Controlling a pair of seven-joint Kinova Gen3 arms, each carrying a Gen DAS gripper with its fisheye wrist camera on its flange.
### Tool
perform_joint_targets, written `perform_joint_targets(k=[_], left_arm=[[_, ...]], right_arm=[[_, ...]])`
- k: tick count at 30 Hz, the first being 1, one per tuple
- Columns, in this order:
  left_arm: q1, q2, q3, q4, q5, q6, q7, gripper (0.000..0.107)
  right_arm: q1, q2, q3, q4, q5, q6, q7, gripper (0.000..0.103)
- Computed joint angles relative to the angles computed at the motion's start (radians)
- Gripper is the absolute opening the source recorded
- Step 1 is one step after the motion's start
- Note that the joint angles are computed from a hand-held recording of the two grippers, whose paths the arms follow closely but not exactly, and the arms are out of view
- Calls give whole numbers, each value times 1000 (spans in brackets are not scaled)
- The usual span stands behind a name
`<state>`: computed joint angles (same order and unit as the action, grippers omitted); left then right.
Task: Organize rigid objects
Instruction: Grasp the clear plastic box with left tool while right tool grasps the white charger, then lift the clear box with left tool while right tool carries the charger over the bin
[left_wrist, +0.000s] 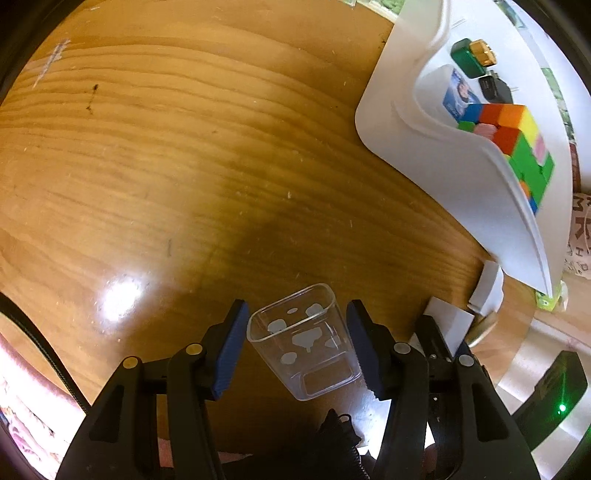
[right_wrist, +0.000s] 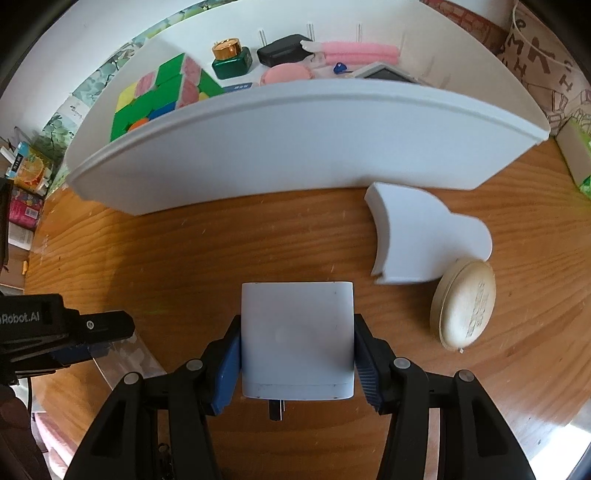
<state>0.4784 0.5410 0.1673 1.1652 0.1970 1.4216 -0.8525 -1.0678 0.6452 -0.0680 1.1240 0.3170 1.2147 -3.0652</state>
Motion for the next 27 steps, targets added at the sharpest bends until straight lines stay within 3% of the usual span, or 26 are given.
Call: perform_joint_targets(k=[12, 16, 27], left_arm=[[-9, -197, -4, 199, -22, -81, 57, 58], [-21, -289, -3, 295, -13, -144, 73, 58], [-52, -436, 26, 411, -39, -332, 107, 58]], right_arm=[[-66, -1, -4, -30, 30, 5, 4, 55], [-112, -1, 5, -50, 72, 23, -2, 55], [-217, -43, 15, -32, 216, 42, -5, 55]])
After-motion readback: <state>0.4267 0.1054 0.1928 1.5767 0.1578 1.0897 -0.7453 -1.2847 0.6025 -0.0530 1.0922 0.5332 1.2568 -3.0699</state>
